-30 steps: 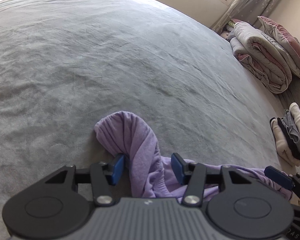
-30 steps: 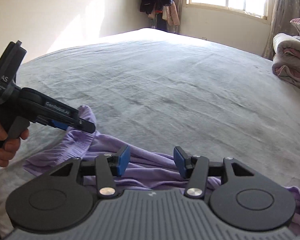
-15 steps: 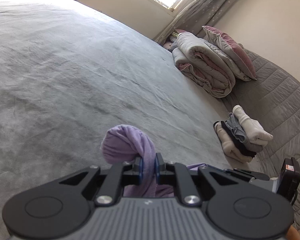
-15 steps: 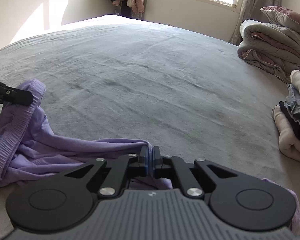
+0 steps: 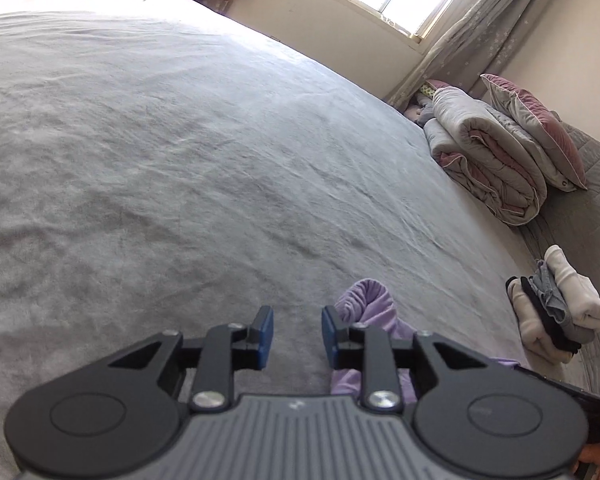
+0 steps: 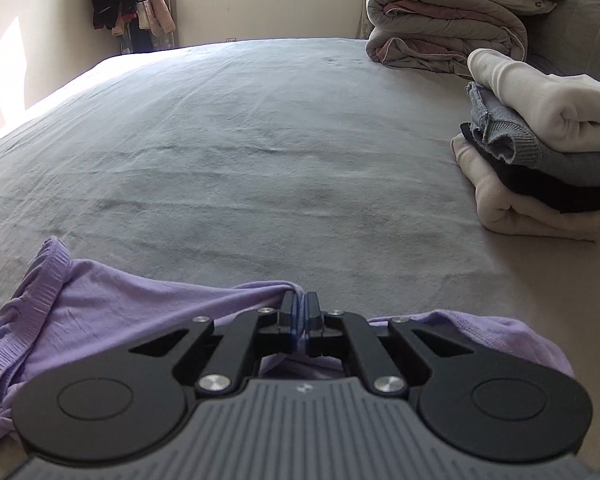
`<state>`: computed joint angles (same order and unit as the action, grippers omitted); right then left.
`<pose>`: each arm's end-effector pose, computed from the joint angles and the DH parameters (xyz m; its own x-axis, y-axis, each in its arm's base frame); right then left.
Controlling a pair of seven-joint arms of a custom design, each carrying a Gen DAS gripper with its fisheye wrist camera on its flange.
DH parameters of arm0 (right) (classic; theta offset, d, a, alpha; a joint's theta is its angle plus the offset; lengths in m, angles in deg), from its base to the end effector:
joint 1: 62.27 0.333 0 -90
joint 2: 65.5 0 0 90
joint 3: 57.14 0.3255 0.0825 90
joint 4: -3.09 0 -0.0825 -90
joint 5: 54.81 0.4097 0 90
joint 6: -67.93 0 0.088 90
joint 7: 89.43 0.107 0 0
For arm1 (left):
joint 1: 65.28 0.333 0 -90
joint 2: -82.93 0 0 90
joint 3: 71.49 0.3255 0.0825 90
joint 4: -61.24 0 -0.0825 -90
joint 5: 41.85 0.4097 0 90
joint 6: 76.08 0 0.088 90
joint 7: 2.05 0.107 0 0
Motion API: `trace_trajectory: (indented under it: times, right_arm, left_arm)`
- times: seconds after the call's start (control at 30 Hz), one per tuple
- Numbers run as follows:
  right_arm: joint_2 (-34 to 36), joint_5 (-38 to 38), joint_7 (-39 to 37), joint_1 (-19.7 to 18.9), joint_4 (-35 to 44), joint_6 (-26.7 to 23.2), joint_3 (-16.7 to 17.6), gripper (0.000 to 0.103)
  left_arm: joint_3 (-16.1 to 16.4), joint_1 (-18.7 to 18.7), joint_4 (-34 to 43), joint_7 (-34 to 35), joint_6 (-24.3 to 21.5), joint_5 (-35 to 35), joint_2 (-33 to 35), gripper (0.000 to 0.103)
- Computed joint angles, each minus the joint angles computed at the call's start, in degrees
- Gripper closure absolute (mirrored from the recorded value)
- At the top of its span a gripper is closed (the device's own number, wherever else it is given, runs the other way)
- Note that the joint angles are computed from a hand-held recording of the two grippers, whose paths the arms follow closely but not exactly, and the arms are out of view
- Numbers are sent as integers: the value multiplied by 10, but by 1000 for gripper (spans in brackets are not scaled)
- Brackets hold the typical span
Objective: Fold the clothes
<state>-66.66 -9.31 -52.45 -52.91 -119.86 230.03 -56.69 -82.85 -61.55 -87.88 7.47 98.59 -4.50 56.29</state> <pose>0.5934 0.0658 0.4768 0.4237 -0.9049 -0.0410 -0.6330 -0.2635 -0.7279 0.4392 -0.1115 0.4927 0.3573 -0.8157 0.4549 -0.4773 -0.5781 -0.6618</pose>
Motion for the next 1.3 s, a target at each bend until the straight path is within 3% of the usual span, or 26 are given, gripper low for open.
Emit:
trace_trajectory:
  times: [0.13, 0.2, 0.27, 0.3, 0.47, 0.63, 0.77, 0.8, 0.83, 0.9, 1.07, 1.17, 1.2, 1.3]
  right_arm:
    - [-4, 6, 0, 0, -2, -12, -1, 101]
    - [-5, 4, 4, 0, -2, -16, -1, 101]
    - [-5, 3, 7, 0, -1, -18, -1, 101]
    - [-4, 3, 8, 0, 0, -19, -2, 101]
    - [-3, -4, 16, -2, 1, -26, -2, 100]
    - [-2, -11, 23, -3, 0, -32, -2, 100]
    - [-2, -19, 29, -3, -2, -33, -2, 99]
    - [-3, -19, 28, -3, -3, -33, -1, 99]
    - [-3, -18, 26, -2, -3, -31, -1, 99]
    - [-4, -16, 22, -2, -5, -28, -1, 99]
    - [-7, 4, -3, 2, -8, -8, 0, 99]
    - [-7, 9, -9, 3, -8, -9, 0, 99]
    - [-6, 7, -7, 3, -7, -11, 0, 99]
    - [-5, -4, 5, 2, -7, -16, 0, 99]
  left_arm:
    - [5, -31, 14, 56, 43, 21, 20, 64]
    - [47, -90, 21, 119, 62, 10, 41, 64]
    - [87, -156, 32, 189, 37, -17, 58, 64]
    - [86, -165, 39, 210, 12, -25, 63, 64]
    - [14, -116, 66, 220, -124, -15, 67, 62]
    - [28, -135, 59, 283, -146, -58, 61, 57]
    - [8, -131, 67, 312, -168, -40, 66, 54]
    - [4, -127, 68, 310, -173, -34, 64, 58]
    - [0, -125, 68, 307, -178, -28, 62, 69]
    - [8, -123, 57, 294, -175, -42, 46, 78]
    - [16, -97, 11, 219, -166, -65, -18, 79]
    - [22, -81, -18, 152, -194, -91, -63, 80]
    - [27, -79, -26, 131, -211, -105, -75, 87]
    - [47, -78, -52, 97, -226, -133, -101, 87]
